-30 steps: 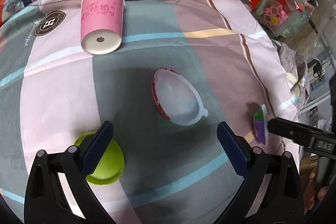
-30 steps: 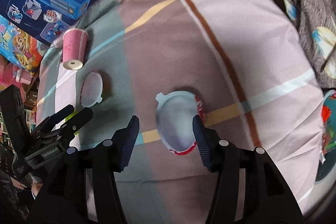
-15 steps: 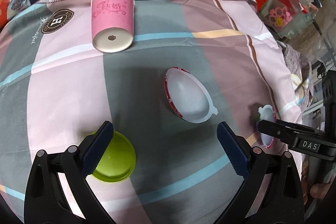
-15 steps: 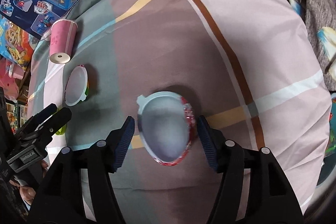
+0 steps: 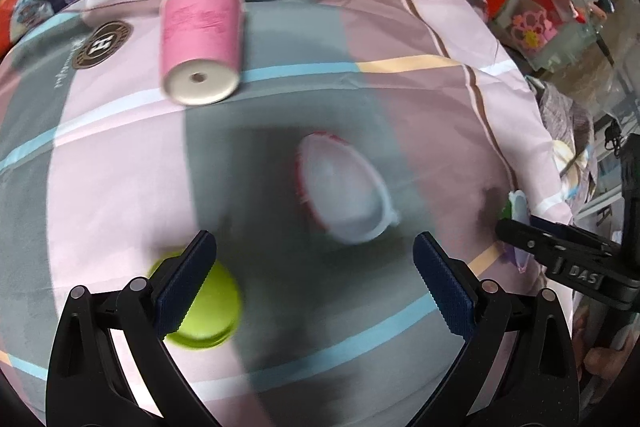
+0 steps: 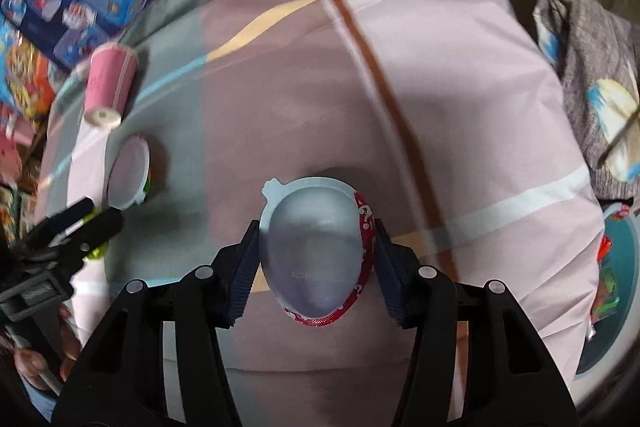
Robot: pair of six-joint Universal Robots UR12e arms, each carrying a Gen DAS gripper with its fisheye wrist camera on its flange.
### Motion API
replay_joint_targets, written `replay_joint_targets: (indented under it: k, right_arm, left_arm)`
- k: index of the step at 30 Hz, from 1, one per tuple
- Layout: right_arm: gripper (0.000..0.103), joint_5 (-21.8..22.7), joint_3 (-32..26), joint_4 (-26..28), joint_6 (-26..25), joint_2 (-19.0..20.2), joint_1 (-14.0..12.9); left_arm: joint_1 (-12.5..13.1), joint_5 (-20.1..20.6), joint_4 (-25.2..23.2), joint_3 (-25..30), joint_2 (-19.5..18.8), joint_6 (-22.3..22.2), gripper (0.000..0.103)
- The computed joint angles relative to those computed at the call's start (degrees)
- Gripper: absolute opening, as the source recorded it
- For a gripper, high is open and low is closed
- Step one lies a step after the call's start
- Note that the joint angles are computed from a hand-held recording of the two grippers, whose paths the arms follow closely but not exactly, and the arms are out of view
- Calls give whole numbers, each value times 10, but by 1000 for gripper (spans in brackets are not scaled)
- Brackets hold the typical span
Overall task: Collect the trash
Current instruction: 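Grasp the white cup with the right gripper while left grasps another white cup, then carry both white cups over the teal bin and open both grippers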
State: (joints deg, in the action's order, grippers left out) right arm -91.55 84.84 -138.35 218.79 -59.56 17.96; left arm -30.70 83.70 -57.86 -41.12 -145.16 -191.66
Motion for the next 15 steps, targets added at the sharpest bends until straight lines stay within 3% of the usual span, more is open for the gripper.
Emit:
replay_joint_targets:
  k: [4, 7, 10, 11, 15]
  right_arm:
    - [52, 7, 17, -16, 9, -10, -8]
    - [52, 13, 26, -26, 11, -14, -12]
    - [52, 20, 34, -38, 15, -17, -15]
    - [52, 22, 36, -42, 16, -17, -15]
    - [52, 33, 54, -68, 25, -26, -19]
  left_arm:
    - [-7, 16, -45, 72, -39, -20, 99]
    - [-15, 50, -72, 116, -64, -14, 95]
    - [-23, 88, -81, 136, -76, -3, 61]
    - [-25, 99, -77, 136, -77, 0, 55]
    - [-23, 90, -66, 119, -66, -9, 50]
